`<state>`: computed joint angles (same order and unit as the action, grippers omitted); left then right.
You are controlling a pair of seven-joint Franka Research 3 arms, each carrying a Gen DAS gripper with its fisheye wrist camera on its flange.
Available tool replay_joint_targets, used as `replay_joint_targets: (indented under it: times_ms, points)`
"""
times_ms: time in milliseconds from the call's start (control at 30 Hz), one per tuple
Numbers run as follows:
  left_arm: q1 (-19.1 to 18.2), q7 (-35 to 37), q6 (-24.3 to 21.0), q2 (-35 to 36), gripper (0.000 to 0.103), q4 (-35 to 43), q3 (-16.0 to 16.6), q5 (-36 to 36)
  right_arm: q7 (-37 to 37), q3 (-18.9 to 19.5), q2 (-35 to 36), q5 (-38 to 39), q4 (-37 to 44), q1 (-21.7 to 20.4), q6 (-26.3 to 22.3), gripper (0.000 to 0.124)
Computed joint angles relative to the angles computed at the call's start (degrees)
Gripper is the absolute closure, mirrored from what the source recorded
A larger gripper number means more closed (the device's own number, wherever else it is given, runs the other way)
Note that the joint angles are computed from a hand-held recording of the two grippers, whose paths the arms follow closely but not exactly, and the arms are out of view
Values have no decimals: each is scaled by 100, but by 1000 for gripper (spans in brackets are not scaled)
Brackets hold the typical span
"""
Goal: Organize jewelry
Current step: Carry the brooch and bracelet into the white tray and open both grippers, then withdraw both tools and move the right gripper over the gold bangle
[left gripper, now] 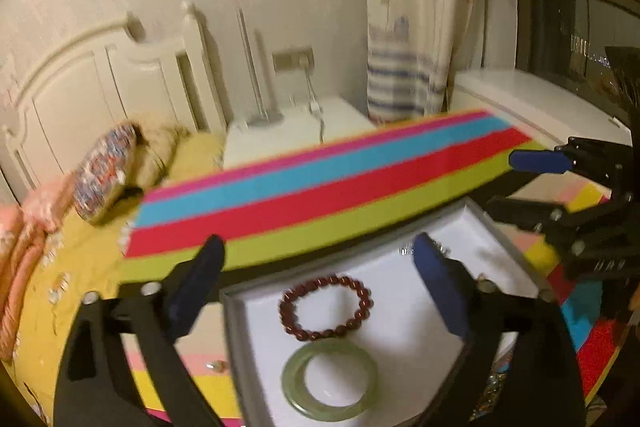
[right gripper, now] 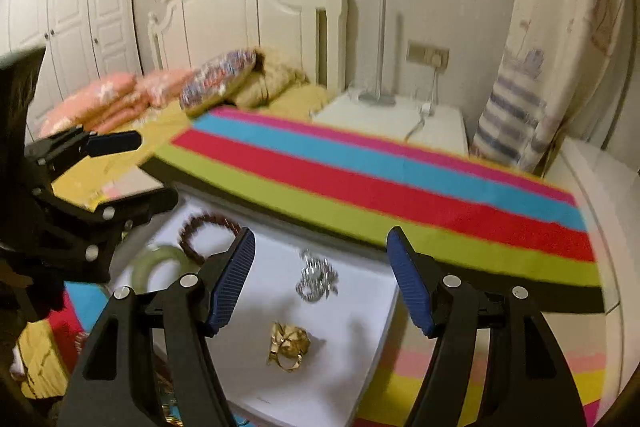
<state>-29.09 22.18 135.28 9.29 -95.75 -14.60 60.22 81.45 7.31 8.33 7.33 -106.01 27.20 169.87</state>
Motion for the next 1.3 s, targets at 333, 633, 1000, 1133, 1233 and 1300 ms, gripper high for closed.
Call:
replay_joint_targets:
  times_ms: [333, 633, 1000, 1133, 1233, 1300]
  points:
    - [-71, -1404, -601, -954, 2, -984, -410, 1004, -1675, 134, -1228, 1903, -1565, 80, 955, 38]
    - [59, -2203, -814, -1667, 2, -2177, -894, 521, 306, 745, -1766, 174, -2767, -843, 996, 36]
    - [152, -3229, -466, -2431, 2, -3590, -1172, 187, -903, -269, -1813, 1827, -3226, 462, 687, 36]
    - [176, -3373, -204, -2504, 2, -3830, -1189, 67, -542, 222, -1805, 1245, -3302, 43, 596, 36]
    - [181, -3412, -79, -2494, 2, -3918, -1228, 10, 84, 617, -1778, 450, -3315, -359, 577, 36]
    - [175, -3391, -55, -2460, 2, -3928, -1258, -15, 74, 497, -1738, 484, -3265, -222, 460, 36]
